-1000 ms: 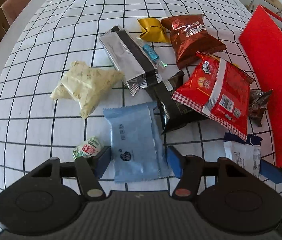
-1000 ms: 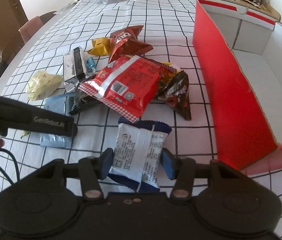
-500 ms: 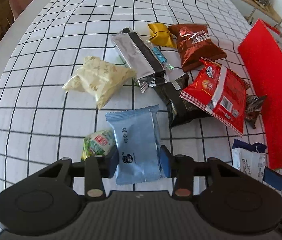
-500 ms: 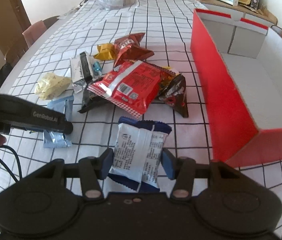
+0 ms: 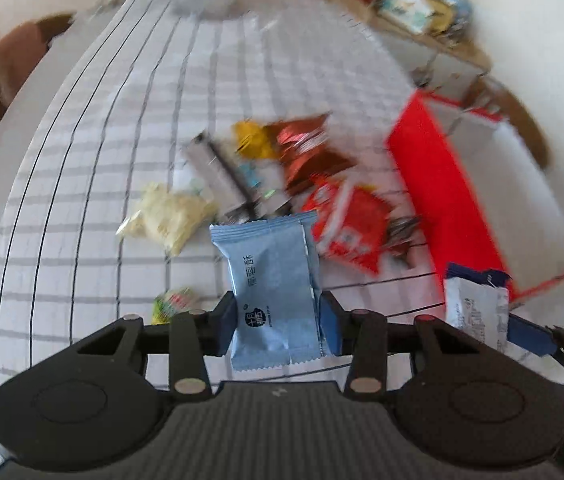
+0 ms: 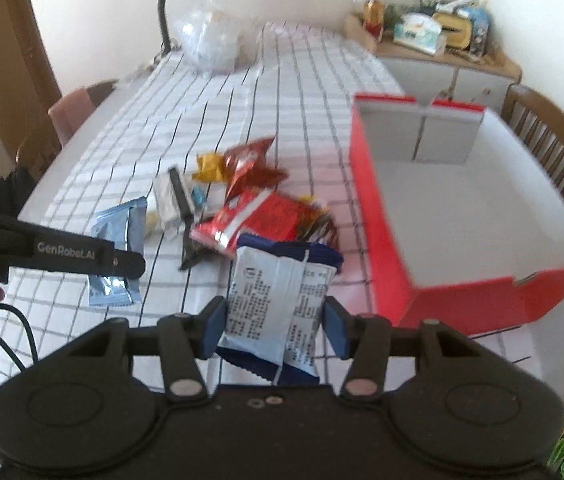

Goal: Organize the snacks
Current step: 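Carry both packets into the red box and open both tools to release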

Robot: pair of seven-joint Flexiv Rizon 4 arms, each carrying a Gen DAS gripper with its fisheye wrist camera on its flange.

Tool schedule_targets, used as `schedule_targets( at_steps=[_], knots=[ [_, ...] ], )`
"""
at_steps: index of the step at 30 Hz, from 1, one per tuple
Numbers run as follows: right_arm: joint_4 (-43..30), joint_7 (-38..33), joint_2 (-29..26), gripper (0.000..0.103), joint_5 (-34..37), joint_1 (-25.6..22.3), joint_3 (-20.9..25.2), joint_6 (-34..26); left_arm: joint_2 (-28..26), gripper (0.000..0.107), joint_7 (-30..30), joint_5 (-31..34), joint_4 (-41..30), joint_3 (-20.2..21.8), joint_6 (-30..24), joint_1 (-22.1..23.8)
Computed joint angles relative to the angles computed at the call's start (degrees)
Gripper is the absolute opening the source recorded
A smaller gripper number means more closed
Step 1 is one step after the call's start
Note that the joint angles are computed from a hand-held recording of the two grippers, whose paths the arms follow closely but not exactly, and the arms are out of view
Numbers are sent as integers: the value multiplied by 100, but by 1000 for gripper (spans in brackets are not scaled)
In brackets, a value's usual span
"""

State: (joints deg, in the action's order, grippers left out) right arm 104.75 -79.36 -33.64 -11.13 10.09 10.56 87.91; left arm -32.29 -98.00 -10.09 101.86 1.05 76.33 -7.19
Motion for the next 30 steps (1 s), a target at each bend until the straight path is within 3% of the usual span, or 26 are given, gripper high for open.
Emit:
schedule_targets(
  at_steps=[6, 14, 19, 30],
  knots=[
    [-78, -253, 137, 51, 17, -354, 126, 149, 10, 43, 210, 202, -416, -40, 78, -252],
    [-743, -1265, -143, 51, 244, -1336, 814, -221, -522, 43, -244, 641, -1736, 296, -512, -918],
    [-1377, -1930, -468, 51, 553, -1735, 1051, -681, -1105, 45, -444, 843, -2890, 306, -1198, -1189],
    [-2999, -2776, -1345, 51, 1078, -1735, 782, -2235, -2681, 45, -777, 1117, -5671, 288, -2983, -1382]
  ],
)
